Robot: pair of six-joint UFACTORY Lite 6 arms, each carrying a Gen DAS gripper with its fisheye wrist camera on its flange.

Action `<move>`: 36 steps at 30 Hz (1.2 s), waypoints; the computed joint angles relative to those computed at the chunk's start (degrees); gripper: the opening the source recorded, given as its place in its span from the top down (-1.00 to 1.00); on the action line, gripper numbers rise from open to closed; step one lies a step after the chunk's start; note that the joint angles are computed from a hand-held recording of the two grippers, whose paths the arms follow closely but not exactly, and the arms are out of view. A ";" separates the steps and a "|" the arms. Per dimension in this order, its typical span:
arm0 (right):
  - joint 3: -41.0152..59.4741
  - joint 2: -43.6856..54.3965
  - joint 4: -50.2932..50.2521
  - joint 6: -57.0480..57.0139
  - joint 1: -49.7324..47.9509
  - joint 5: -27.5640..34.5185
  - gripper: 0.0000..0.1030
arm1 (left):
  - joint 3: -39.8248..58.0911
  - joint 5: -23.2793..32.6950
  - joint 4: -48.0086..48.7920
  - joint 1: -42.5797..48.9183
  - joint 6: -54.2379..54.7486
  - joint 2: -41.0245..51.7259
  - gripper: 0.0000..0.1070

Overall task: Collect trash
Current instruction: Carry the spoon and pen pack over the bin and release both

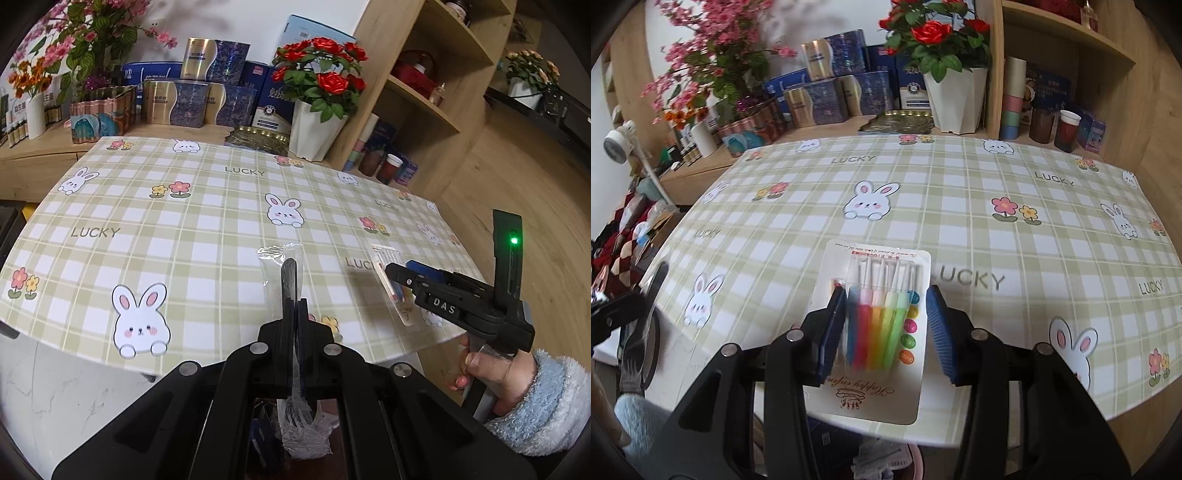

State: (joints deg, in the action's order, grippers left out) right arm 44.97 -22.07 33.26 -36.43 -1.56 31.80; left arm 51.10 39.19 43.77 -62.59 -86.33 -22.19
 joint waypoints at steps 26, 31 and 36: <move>-33.51 -43.58 -16.56 18.40 12.29 18.79 0.08 | -8.06 16.61 5.60 -27.66 -25.20 -6.21 0.96; -35.80 -42.20 -17.77 21.14 14.72 16.75 0.07 | -9.78 14.28 4.96 -26.41 -25.66 -6.41 0.96; -36.04 -39.58 -17.25 20.22 13.82 14.67 0.06 | -11.25 11.22 3.84 -24.40 -25.26 -6.11 0.96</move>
